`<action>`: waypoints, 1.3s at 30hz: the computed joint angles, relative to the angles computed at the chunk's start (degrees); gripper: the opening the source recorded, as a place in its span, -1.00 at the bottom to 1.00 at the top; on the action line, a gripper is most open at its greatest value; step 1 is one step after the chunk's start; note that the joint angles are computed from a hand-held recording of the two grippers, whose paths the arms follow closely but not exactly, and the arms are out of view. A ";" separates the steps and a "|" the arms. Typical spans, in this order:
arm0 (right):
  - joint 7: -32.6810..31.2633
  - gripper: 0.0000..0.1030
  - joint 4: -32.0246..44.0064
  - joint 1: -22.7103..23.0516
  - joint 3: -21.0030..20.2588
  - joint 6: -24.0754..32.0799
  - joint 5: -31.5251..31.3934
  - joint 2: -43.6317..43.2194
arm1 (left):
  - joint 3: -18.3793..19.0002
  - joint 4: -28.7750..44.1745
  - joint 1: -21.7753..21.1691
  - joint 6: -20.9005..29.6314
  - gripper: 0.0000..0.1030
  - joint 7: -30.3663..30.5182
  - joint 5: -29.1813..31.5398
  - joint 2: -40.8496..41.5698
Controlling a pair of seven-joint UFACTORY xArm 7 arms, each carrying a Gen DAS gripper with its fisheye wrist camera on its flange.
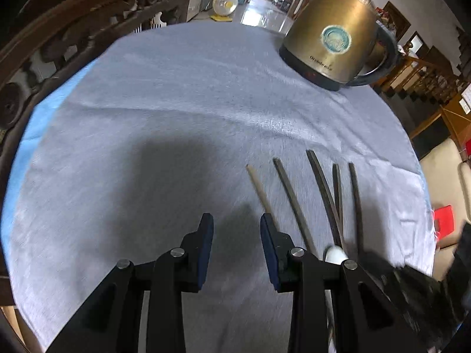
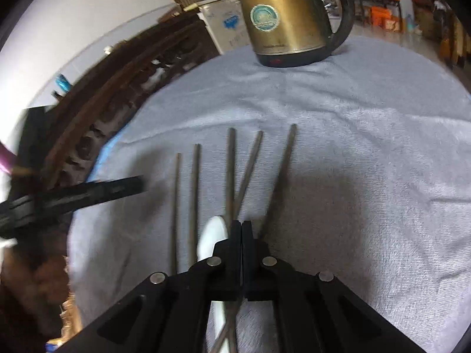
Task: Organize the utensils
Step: 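Grasp a chopstick with the left gripper while the right gripper grasps a white spoon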
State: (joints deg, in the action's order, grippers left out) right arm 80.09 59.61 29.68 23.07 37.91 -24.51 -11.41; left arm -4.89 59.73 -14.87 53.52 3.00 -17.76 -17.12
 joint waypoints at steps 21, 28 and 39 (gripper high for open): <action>-18.48 -0.36 14.69 8.08 -2.55 16.30 0.34 11.18 | 0.12 -3.58 -2.11 -3.65 -0.88 10.24 4.54 -1.94; -24.18 -0.45 17.72 9.16 -3.47 18.17 2.16 13.49 | 0.50 -3.13 -1.34 -2.10 -0.88 13.06 2.77 -1.80; -13.34 -0.50 6.39 7.20 -3.96 10.05 2.08 1.64 | -0.17 -6.18 -1.34 -5.53 -0.89 11.33 2.06 -5.13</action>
State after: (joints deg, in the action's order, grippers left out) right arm 66.76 66.00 36.87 19.11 47.96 -22.44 -9.78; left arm -5.07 53.55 -16.21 47.99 14.33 -15.71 -22.25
